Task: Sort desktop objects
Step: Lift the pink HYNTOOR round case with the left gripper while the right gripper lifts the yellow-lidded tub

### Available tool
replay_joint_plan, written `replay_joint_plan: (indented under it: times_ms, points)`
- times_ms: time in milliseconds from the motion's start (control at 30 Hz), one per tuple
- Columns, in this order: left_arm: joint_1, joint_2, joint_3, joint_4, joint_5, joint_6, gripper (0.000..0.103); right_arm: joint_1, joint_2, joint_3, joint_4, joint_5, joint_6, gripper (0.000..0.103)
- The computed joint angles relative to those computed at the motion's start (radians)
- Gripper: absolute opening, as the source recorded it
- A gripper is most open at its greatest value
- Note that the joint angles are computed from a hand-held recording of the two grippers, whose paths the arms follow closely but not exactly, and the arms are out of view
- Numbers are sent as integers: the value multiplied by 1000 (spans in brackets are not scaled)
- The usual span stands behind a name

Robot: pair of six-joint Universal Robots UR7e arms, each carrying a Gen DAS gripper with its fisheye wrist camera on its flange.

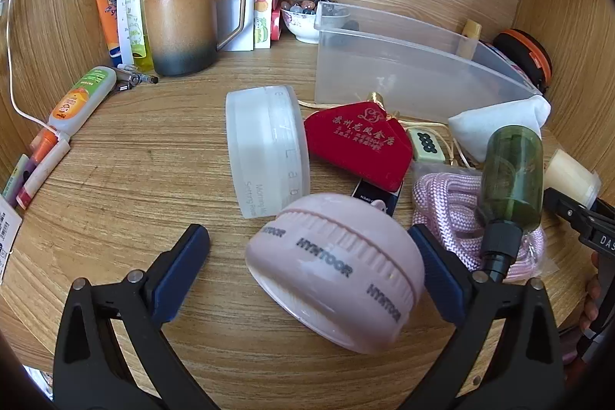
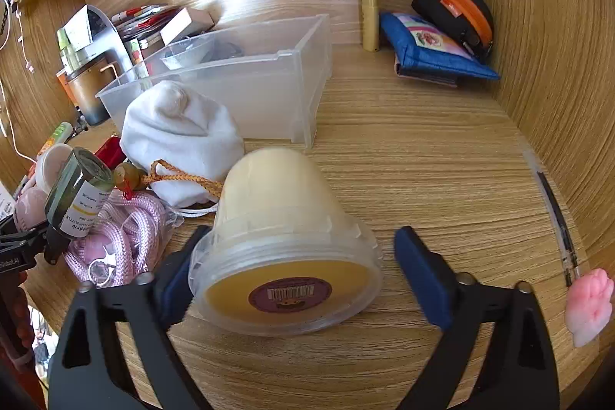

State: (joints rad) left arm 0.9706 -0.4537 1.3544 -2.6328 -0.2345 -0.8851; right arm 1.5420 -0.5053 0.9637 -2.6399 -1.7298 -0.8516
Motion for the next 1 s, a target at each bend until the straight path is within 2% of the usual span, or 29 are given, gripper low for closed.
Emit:
replay_joint_plan:
  times_ms: [133, 167, 233, 367, 600, 833, 1000]
  points:
    - [-1, 7, -3, 3, 17, 2, 102, 0, -3, 12, -17, 4, -19, 74]
    - [-1, 8, -4, 8, 21, -3, 100, -1, -3, 14, -17, 6, -22, 73]
    - [-2, 6, -7, 67, 37, -39, 89, 0, -4, 23, -35, 4, -30, 68]
    - [-3, 8, -12, 90, 45, -47, 83, -2, -5, 22, -31, 10, -28, 68]
    - [-7, 25, -22, 17, 46, 30, 65, -5, -16, 34, -29, 26, -27, 68]
    - [-8, 33, -32, 37, 55, 21, 65, -14, -38, 42, 2, 75, 15, 67]
    - [-11, 37, -33, 21, 62, 36, 65, -16, -39, 33, 19, 75, 30, 67]
